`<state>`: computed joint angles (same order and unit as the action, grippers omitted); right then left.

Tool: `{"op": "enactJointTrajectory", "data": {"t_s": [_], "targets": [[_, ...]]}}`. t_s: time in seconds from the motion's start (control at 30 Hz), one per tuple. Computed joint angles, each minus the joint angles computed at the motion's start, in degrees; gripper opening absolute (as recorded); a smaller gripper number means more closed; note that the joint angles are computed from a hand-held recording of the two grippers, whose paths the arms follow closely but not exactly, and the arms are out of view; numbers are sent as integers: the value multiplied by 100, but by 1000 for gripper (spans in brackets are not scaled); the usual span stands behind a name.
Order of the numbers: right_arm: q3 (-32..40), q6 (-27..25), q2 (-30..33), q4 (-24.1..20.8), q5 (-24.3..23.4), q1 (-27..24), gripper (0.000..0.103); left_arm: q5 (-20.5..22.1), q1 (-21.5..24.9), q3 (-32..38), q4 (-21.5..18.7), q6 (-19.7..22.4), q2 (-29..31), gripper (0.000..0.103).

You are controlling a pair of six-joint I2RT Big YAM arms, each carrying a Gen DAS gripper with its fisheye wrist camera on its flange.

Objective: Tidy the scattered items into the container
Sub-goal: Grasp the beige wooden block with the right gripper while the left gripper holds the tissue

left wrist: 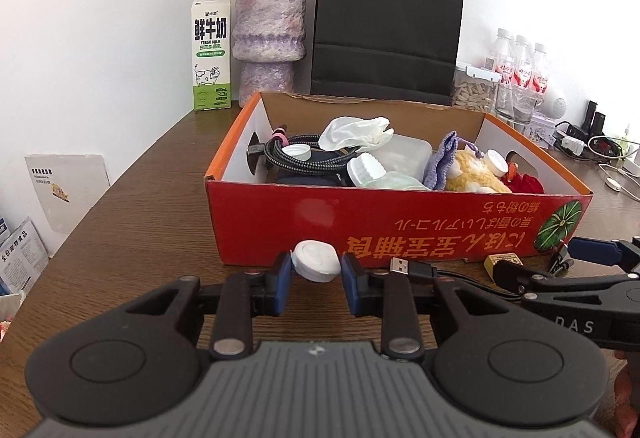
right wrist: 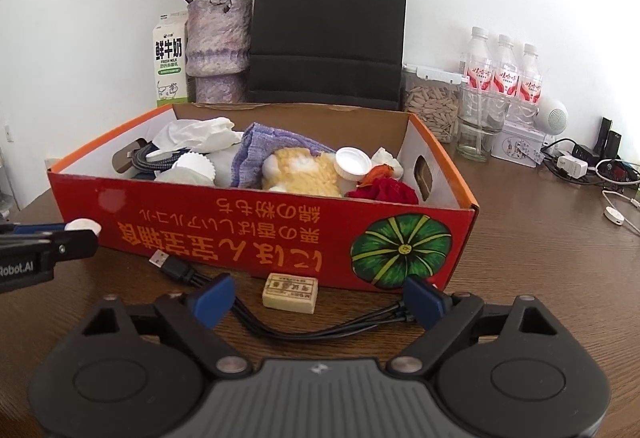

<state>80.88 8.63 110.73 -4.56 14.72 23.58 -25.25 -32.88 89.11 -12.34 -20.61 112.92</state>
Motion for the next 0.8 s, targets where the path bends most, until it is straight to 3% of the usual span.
{"op": "enactJointTrajectory", "data": {"t_s": [0.17,0.23,0.33,0.8], "targets": [[327,138,183,-343,-25,14,60,49,-5,-19,14,17,-13,28],[431,129,247,-541,-84,18,41,61,-5,-17,20,21,-13,28],[360,97,231,-452,-238,24,29,61,-8,-16,9,11,-14,28],[-12,-85,29,97,-274,71,29,-2,-25,23,-81,10,20,28]]}}
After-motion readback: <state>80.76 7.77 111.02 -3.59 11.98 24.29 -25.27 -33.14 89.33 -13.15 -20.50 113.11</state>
